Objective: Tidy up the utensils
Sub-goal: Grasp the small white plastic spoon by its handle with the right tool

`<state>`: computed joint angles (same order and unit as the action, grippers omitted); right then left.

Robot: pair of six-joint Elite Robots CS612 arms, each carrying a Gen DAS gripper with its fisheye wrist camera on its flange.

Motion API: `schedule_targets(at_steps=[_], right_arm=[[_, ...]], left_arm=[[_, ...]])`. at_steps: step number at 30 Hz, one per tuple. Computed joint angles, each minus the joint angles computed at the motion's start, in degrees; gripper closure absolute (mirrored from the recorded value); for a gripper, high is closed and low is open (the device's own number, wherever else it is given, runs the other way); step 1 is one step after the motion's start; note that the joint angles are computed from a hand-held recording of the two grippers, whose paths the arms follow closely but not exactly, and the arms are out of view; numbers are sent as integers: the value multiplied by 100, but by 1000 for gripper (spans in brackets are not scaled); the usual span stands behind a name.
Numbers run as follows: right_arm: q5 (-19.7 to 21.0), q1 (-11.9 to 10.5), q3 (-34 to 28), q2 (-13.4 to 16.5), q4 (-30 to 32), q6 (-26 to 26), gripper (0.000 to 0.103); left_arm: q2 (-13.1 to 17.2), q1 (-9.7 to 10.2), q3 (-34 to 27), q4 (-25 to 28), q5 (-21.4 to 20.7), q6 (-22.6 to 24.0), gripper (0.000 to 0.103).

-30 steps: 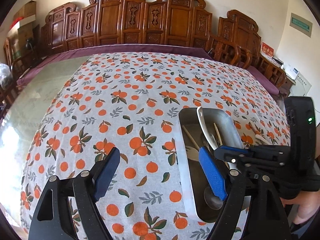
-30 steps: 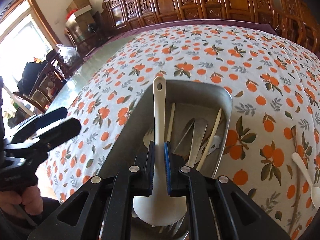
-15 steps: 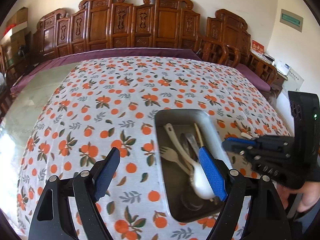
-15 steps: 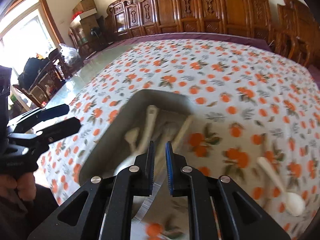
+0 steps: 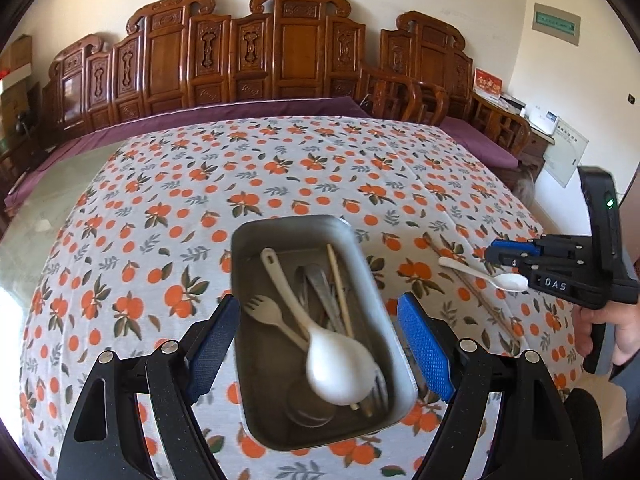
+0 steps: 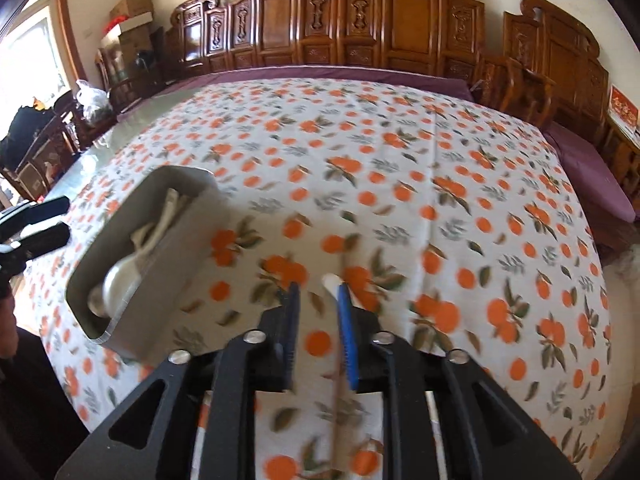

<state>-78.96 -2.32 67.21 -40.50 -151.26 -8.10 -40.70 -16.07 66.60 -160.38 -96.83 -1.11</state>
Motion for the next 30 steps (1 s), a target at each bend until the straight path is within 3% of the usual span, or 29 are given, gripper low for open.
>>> schedule_targets(at_steps=[9,20,22,24,30], right_arm=[[-312,-149,33,91,370,-192,72],[-442,-134,-169,233,825,-565,66],[-429,-141,-183,223,937,-577,69],[-431,-145,-181,202,1027,-603,88],[-354,-184,69,49,997,-648,94]], left_arm=[[-5,-117,68,-31,-79,-29,26],[-17,-283,154,9,-72,189,26],[-20,-311,166,41,-76,219,26],[-24,-332,169,64,-78,245,25],[-53,-404,205,91,-57,376,26]])
